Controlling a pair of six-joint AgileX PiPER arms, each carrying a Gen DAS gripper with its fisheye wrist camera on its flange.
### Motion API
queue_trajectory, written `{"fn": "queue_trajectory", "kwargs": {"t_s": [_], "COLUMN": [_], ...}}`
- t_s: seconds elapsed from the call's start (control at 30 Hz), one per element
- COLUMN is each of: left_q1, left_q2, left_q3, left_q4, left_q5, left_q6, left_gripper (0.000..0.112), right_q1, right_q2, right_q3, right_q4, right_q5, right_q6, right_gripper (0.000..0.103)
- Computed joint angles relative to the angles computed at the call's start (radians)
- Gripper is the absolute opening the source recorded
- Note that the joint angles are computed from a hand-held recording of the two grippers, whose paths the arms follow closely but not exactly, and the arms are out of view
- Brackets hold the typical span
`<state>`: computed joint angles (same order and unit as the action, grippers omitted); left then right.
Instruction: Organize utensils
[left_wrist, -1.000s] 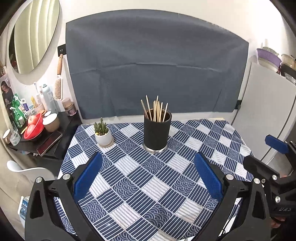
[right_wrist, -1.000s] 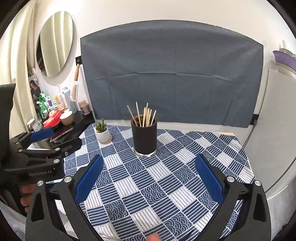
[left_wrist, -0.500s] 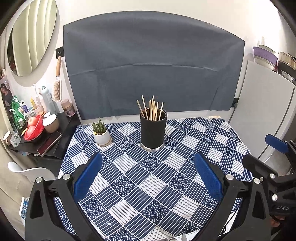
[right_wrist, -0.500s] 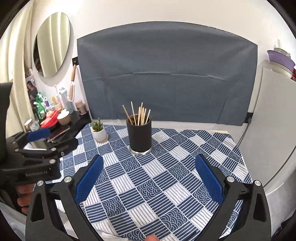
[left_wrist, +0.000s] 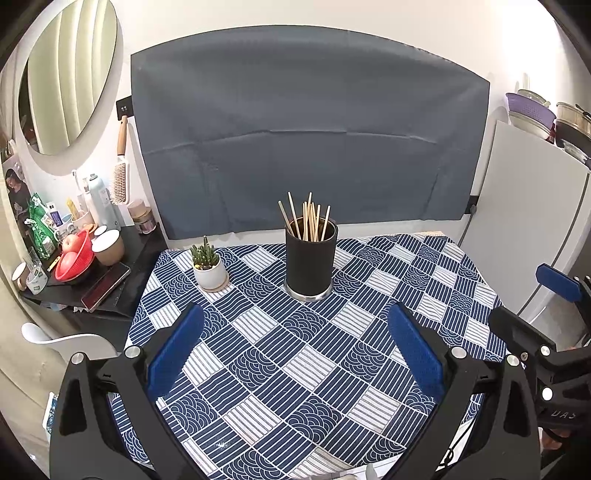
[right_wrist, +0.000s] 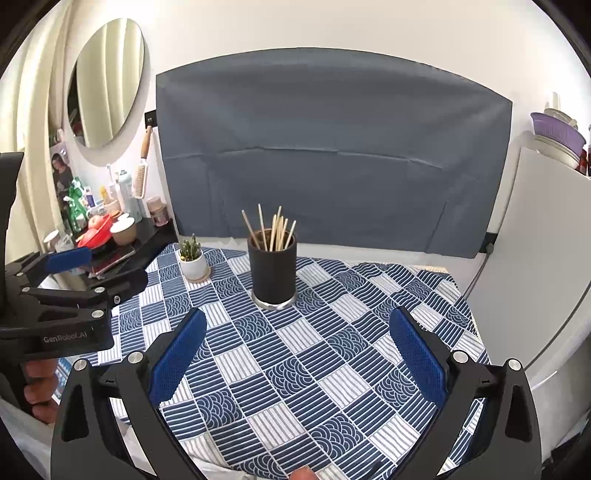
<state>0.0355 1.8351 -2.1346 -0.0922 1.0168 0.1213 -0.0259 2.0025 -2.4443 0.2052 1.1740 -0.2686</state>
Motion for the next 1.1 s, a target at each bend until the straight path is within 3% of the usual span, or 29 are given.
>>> {"fn": "queue_trajectory", "kwargs": {"t_s": [0.47, 1.1], "left_q1": [-0.01, -0.018], "left_q2": [-0.014, 0.025], "left_q3": [0.017, -0.058], "left_q4": [0.018, 0.021], "left_q5": [-0.01, 0.028], "left_q6": [-0.006, -0.003], "left_gripper": [0.097, 0.097], "right_q1": [-0.013, -0.014], "right_q2": [-0.021, 0.001], "right_q3": [0.037, -0.011], "right_q4": [-0.002, -0.011], "right_q5": [-0.026, 0.01], "right_q6": [0.002, -0.005], "right_gripper": [0.095, 0.095]}}
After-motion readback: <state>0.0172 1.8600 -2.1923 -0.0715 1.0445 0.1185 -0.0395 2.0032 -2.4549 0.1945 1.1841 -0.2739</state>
